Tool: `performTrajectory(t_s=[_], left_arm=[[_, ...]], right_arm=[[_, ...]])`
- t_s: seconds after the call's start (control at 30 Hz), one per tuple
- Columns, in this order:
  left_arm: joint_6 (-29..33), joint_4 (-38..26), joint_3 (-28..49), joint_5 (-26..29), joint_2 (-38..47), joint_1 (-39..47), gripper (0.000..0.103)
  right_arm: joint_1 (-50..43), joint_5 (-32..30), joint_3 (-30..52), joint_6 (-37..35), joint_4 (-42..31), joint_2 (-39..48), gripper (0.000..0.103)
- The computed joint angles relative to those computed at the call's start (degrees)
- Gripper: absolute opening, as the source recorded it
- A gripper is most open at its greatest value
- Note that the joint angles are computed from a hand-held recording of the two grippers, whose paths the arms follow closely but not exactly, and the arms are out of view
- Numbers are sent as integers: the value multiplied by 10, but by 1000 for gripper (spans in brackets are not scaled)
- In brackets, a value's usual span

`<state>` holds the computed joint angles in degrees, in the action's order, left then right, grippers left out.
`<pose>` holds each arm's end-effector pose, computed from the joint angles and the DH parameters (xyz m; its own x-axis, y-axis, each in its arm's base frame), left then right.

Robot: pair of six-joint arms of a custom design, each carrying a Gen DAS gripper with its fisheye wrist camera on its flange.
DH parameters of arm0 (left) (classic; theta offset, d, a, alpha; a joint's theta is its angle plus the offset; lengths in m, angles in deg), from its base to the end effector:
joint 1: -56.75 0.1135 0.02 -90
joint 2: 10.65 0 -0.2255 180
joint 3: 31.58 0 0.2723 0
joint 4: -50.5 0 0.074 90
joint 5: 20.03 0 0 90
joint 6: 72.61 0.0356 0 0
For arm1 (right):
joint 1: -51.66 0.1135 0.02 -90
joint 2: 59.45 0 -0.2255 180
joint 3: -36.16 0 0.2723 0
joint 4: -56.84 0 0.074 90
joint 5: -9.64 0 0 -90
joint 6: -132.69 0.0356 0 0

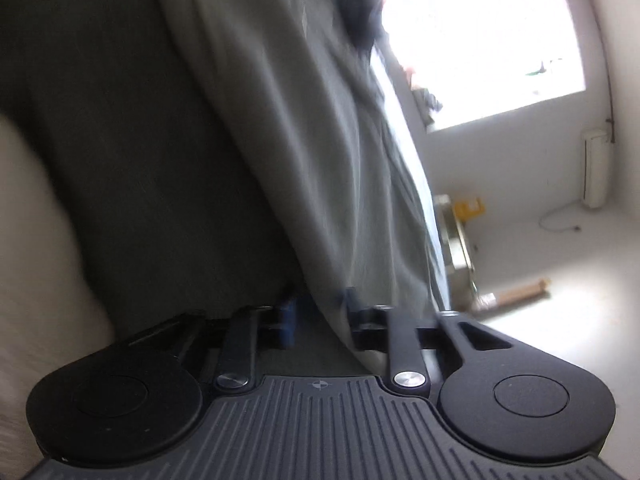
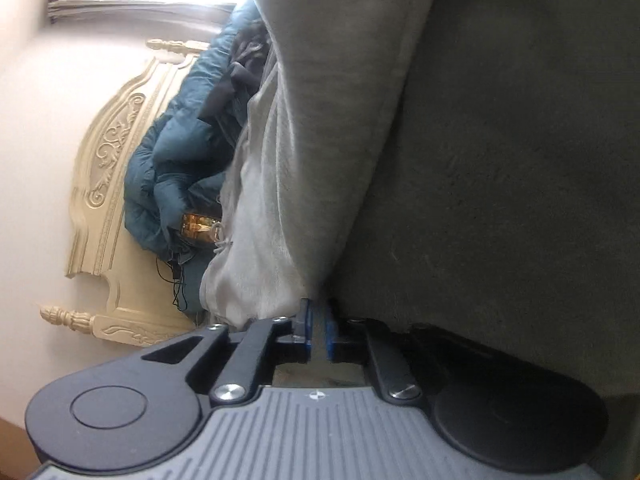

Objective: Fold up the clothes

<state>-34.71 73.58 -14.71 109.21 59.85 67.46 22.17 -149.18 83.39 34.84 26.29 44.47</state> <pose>0.1945 0.0139 0.0552 -0.6156 -0.7384 -0.2753 -0.1537 0.4551 -0.8771 0.2148 -0.0833 0.0181 -0.8802 0.4411 -0.1749 0.0187 0.4006 0.9161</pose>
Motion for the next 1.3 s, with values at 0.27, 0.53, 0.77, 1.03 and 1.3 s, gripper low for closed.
performTrajectory(t_s=[0.27,0.53,0.77,1.03,1.3], left_arm=[[-7,0,83,-59,92,10,28],[116,-318,80,-170,-171,-10,36],[219,-423,94,-262,-299,-95,40],[286,-242,141,-296,-90,-326,41],[424,-165,266,-347,106,-486,45]], right_arm=[[-104,26,-41,-84,-23,-100,39],[-337,28,-14,-171,-77,-130,40],[-443,-29,53,86,128,-72,47],[-439,46,101,282,293,-15,50],[-401,88,138,263,284,-9,30]])
